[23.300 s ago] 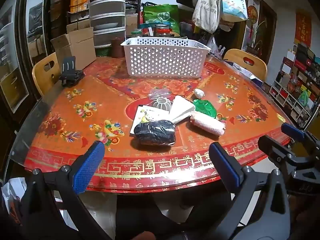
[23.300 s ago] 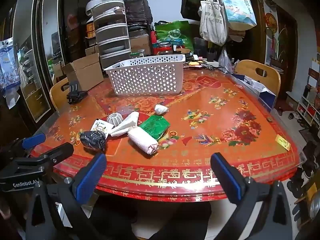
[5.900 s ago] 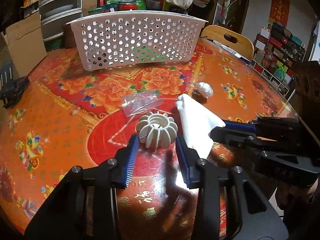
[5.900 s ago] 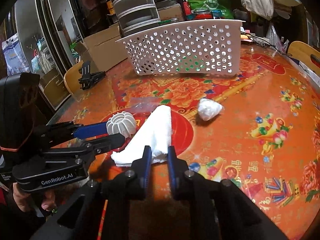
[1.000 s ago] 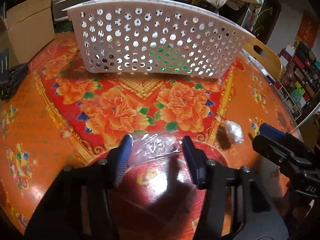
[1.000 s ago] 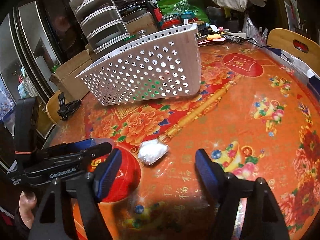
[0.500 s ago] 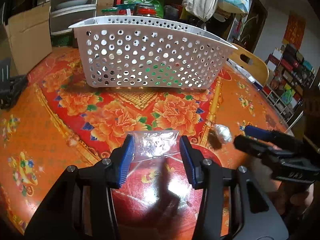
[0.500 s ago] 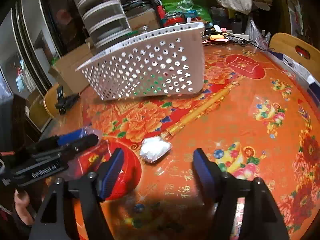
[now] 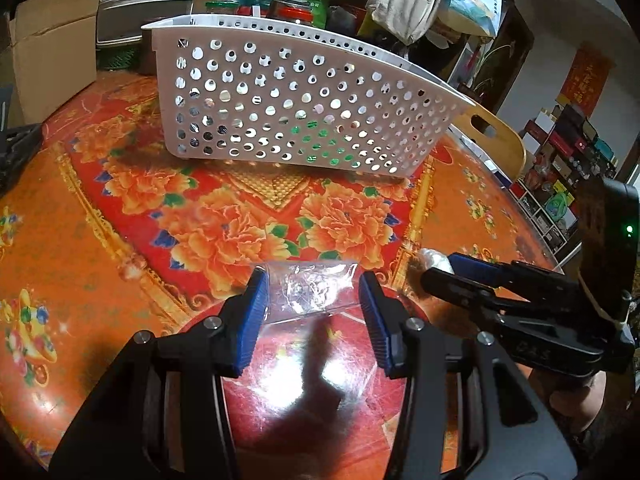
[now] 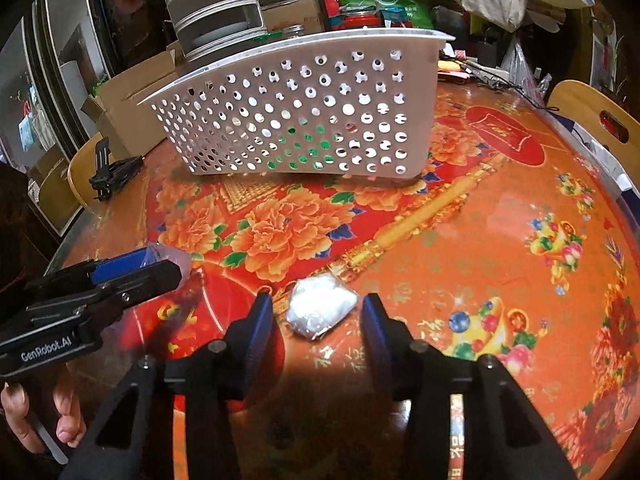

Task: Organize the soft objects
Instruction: 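Close the left gripper on the clear plastic bag while the right gripper grasps the foil ball, then carry the plastic bag and foil ball over the white basket with both grippers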

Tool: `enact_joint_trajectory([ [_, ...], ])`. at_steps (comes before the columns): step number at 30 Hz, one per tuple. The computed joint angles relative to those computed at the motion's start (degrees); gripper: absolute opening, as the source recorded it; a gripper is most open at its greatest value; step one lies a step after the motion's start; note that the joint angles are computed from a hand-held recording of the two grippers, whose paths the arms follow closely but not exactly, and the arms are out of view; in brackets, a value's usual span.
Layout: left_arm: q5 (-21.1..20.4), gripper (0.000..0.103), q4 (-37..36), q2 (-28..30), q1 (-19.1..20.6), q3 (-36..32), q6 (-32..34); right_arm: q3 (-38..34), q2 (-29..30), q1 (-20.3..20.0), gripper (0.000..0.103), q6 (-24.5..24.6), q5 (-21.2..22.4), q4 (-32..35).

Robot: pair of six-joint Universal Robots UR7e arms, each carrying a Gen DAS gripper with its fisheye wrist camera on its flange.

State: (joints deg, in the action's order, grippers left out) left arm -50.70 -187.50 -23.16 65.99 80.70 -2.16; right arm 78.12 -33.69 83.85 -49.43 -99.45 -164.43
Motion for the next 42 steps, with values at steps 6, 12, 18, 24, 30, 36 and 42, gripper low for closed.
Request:
enact_joint_trajectory([
  [6, -0.73, 0.044, 0.07, -0.07, 0.14, 0.03, -0.12, 0.22, 0.17, 0.16, 0.030, -0.34, -0.26, -0.83],
  [12, -1.50, 0.044, -1.78, -0.18, -0.09, 0.69, 1.09, 3.06, -1.77, -0.71, 0.029, -0.62, 4.65, -3.97],
  [18, -1.37, 0.044, -1.88, -0.19, -0.09, 0.77, 0.93, 3.32, -2.39, -1.05, 0.028, -0.30, 6.40, -3.69],
  [24, -0.07, 0.044, -2.62, 0.37, -0.54, 0.52, 2.34, 3.69, -2.91, -1.51, 0.028, 0.07, 7.95, -3.36],
  [30, 2.40, 0.044, -4.11, 1.55, -1.50, -0.17, 4.90, 3.94, -3.31, -1.86, 0.028, 0.44, 9.31, -2.94],
  [36, 5.92, 0.044, -5.71, 2.25, -2.44, -0.55, 7.16, 5.90, -4.11, -1.85, 0.028, -0.88, 9.98, -4.97],
  [42, 10.11, 0.044, -6.66, 1.53, -3.68, -0.50, 9.99, 7.11, -5.99, -1.66, 0.028, -0.84, 10.92, -5.29],
])
